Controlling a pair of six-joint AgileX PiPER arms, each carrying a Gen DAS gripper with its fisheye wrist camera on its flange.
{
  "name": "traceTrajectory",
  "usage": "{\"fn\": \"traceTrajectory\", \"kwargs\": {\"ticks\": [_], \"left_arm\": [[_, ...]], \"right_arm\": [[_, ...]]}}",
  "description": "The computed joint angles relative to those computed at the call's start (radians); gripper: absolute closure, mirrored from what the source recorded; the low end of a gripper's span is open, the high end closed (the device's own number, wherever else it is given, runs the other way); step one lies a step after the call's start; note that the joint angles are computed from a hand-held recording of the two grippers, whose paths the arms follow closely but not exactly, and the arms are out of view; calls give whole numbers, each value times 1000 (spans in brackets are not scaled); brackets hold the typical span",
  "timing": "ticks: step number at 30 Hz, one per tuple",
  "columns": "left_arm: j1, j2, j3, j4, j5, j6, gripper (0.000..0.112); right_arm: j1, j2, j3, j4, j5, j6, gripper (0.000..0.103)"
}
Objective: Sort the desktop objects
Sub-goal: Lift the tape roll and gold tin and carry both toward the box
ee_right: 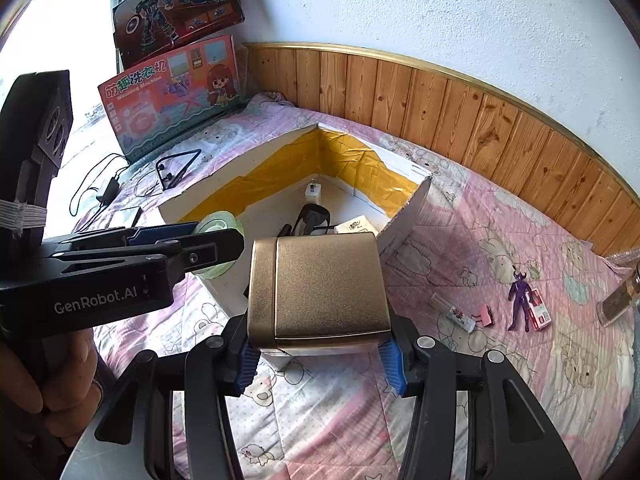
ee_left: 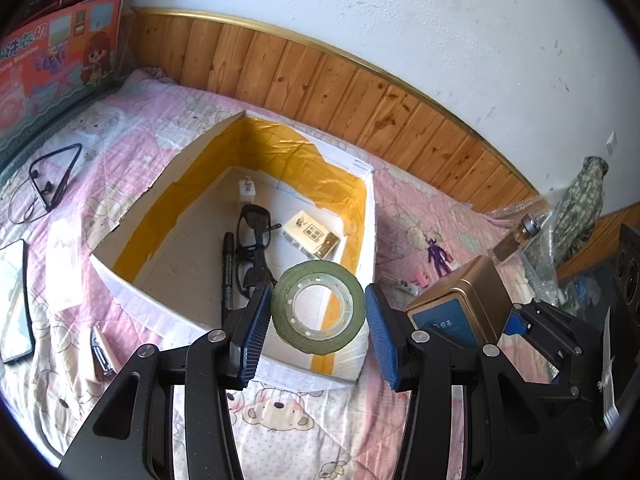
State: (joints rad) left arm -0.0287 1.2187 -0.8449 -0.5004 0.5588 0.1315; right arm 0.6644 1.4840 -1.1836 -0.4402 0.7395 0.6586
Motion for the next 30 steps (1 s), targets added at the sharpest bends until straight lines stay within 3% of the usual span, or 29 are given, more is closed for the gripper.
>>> {"fn": "traceTrajectory", "kwargs": {"ticks": [16,30], "left_arm": [[89,53,-75,7,50,80,63],[149,183,-187,28,87,148,63]], "right_arm": [[-1,105,-150,47,42,-101,51],[-29,204,-273,100,63,-185,51]]}}
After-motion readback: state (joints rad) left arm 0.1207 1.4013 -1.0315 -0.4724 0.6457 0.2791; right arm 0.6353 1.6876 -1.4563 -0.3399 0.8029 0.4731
